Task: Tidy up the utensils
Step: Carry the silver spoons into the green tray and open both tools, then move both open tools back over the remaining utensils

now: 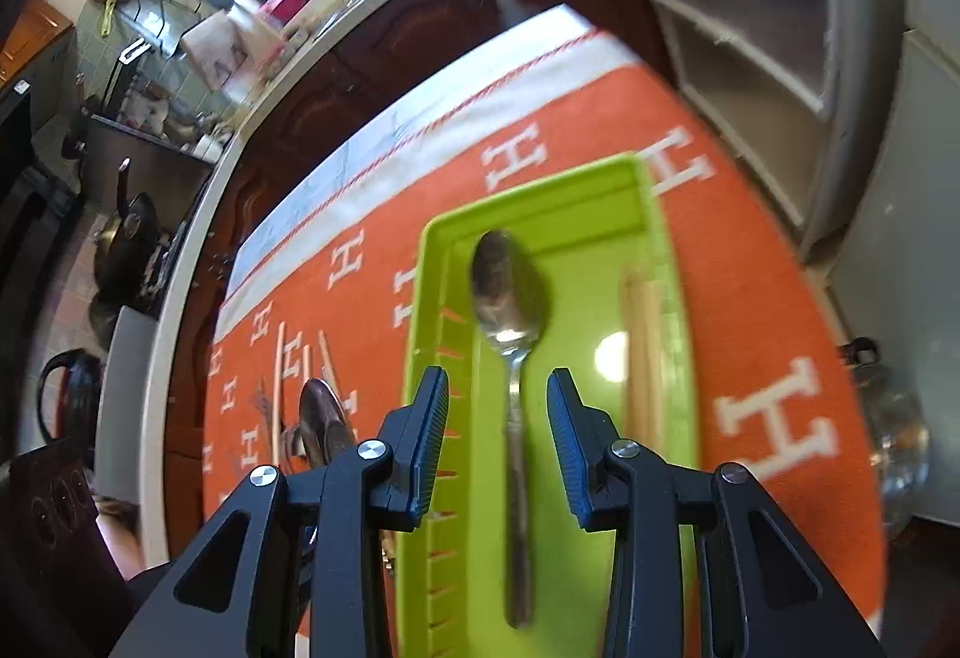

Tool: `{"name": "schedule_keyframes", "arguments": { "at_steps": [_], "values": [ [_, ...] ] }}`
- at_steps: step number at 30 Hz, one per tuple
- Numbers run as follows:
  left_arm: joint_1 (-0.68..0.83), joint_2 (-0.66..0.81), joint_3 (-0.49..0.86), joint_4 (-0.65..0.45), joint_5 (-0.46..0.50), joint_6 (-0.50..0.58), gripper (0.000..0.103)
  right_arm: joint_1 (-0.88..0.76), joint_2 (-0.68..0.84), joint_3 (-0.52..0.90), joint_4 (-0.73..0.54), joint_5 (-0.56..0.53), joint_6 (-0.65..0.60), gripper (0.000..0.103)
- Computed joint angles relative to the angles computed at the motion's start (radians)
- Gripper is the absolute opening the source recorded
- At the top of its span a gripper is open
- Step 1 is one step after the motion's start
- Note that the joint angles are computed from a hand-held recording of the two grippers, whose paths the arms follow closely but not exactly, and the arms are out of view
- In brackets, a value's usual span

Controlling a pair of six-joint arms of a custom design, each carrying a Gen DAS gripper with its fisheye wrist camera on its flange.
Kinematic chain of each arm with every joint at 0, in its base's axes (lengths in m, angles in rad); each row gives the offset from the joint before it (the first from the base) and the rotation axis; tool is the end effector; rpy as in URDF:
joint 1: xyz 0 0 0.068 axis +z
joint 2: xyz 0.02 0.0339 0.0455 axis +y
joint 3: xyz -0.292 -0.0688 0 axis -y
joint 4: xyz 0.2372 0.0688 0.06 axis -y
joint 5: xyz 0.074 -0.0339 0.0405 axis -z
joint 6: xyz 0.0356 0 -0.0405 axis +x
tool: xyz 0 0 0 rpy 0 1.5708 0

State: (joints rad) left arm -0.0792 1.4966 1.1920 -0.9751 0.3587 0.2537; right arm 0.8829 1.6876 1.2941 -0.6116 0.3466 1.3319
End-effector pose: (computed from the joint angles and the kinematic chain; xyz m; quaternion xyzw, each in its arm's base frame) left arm 0.2716 -0.0341 0.2880 0.1868 0.9558 -0.1634 0.1575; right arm 0.2339 0.2656 0.2772 0.2575 0.9114 0.1719 0.2710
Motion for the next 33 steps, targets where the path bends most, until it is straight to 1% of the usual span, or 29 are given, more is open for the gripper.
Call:
{"name": "schedule_keyframes", "arguments": {
  "at_steps": [3, 7, 11, 14, 17, 20, 26, 29, 33],
  "values": [
    [-0.046, -0.016, -0.013, 0.002, -0.015, -0.022, 0.012, 0.043, -0.061, -0.013, -0.069, 0.08, 0.057, 0.034],
    [-0.115, -0.035, -0.048, 0.042, -0.051, -0.083, 0.012, 0.098, -0.143, -0.042, -0.161, 0.168, 0.144, 0.034],
    [-0.167, -0.071, -0.093, 0.096, -0.086, -0.138, 0.012, 0.136, -0.238, -0.11, -0.199, 0.19, 0.205, 0.034],
    [-0.19, -0.077, -0.106, 0.1, -0.098, -0.158, 0.012, 0.15, -0.262, -0.133, -0.219, 0.192, 0.23, 0.034],
    [-0.224, -0.097, -0.136, 0.123, -0.146, -0.17, 0.012, 0.164, -0.264, -0.141, -0.221, 0.195, 0.249, 0.034],
    [-0.227, -0.107, -0.146, 0.121, -0.163, -0.163, 0.012, 0.161, -0.208, -0.098, -0.22, 0.201, 0.235, 0.034],
    [-0.208, -0.174, -0.154, 0.098, -0.187, -0.109, 0.013, 0.167, -0.175, -0.063, -0.222, 0.195, 0.219, 0.035],
    [-0.158, -0.208, -0.154, 0.064, -0.172, -0.052, 0.013, 0.175, -0.157, -0.04, -0.229, 0.194, 0.216, 0.034],
    [-0.026, -0.223, -0.127, 0.018, -0.126, 0.033, 0.013, 0.193, -0.131, 0.006, -0.264, 0.203, 0.224, 0.035]
  ]
}}
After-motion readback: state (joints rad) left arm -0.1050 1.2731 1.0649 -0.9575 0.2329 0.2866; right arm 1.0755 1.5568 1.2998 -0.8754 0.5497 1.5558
